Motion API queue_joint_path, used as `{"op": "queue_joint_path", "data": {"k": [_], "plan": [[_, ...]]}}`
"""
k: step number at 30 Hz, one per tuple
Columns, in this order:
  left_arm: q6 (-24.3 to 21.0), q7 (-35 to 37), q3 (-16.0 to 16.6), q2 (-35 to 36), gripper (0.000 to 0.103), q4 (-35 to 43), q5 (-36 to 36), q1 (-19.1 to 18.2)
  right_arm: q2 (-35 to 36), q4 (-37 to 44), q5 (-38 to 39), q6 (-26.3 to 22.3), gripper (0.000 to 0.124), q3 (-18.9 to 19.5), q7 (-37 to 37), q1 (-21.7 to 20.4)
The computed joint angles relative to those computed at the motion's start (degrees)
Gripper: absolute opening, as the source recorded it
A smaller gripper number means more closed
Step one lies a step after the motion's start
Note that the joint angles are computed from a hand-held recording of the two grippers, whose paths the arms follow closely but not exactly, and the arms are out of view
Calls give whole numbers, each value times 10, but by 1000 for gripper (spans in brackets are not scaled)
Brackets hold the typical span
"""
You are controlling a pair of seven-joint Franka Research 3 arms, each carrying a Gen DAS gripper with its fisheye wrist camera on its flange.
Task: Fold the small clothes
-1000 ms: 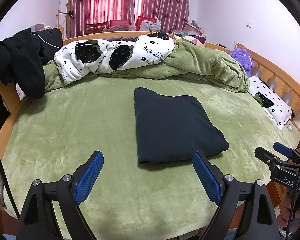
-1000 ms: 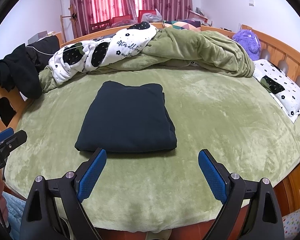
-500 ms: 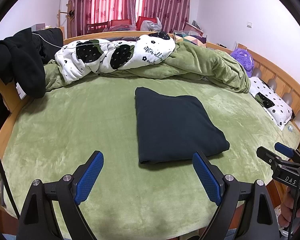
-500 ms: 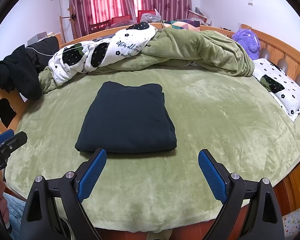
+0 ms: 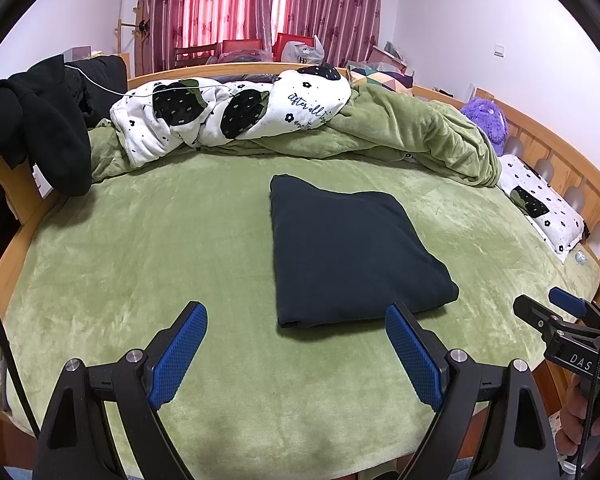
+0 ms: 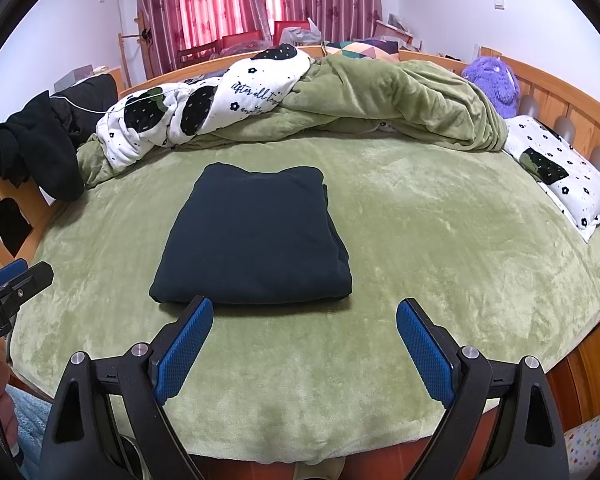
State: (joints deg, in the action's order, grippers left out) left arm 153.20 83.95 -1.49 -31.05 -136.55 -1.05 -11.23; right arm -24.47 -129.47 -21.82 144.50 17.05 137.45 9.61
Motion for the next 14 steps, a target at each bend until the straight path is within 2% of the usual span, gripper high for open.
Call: {"op": "queue_joint_path", "data": {"k": [13,14], "plan": [[4,11,6,-2,91,-2,-9,-7,-3,-6,2,6,92,-1,1,0],[0,4,0,-1,91,0,-4,0,-4,-7,2,7,92,-1,1,-1]]}}
